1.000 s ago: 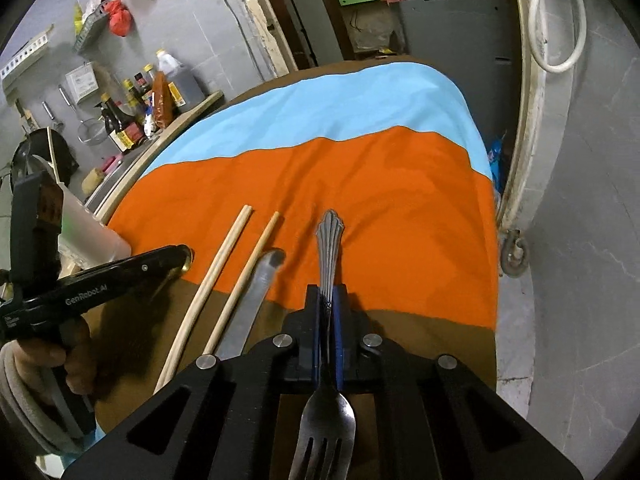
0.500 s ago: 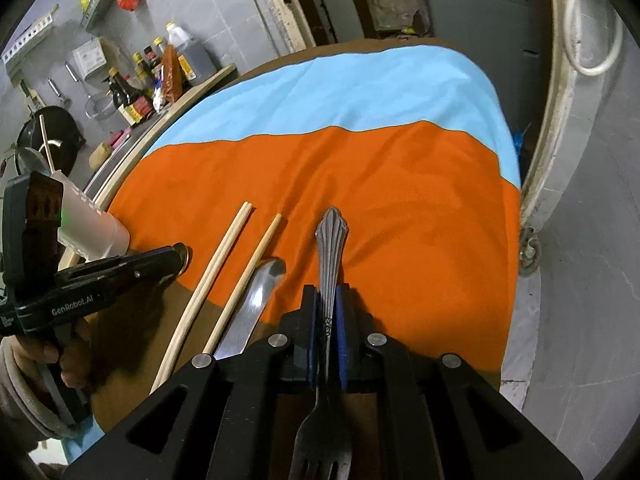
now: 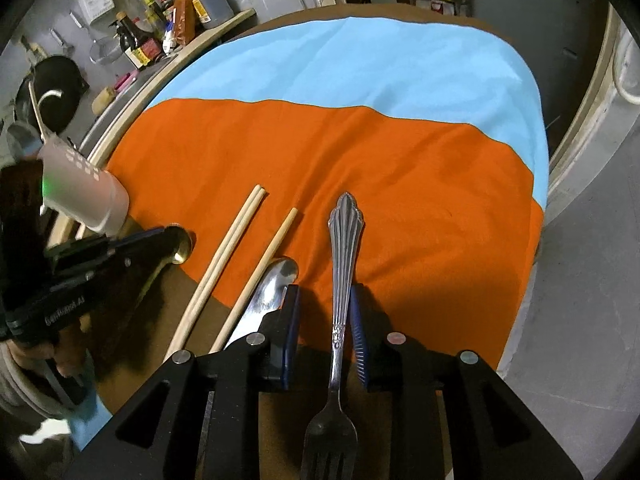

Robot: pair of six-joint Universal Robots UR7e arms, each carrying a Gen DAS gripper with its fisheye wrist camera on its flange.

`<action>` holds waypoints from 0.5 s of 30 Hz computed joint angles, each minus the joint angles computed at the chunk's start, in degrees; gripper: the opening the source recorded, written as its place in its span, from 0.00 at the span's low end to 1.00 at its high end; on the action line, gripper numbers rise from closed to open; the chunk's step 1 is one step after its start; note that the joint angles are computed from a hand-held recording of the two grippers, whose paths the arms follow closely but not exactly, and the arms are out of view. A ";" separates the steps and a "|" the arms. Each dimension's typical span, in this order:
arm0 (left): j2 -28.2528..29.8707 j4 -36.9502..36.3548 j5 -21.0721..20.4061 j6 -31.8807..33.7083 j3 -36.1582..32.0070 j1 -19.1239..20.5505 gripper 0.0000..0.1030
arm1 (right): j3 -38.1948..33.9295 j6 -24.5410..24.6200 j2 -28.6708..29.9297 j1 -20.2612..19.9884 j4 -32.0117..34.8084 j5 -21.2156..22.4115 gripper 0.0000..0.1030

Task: Organize utensils
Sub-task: 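Lift the gold spoon and fork and carry both over the white caddy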

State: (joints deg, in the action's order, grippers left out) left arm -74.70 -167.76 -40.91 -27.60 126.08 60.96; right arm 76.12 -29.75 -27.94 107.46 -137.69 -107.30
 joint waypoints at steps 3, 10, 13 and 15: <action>-0.38 0.70 0.48 -1.03 0.18 -0.59 0.02 | -0.90 1.20 0.07 -0.60 1.31 0.69 0.07; -1.26 -2.97 4.60 -1.35 3.37 -4.92 0.02 | 3.12 2.08 -1.60 -1.09 -2.01 2.80 0.07; -1.42 -6.88 7.68 -0.63 5.37 -7.51 0.02 | 7.80 2.62 -4.22 -1.46 -7.33 5.46 0.07; -1.42 -10.60 9.34 0.69 6.54 -9.02 0.02 | 12.46 3.59 -6.57 -1.83 -13.42 8.63 0.07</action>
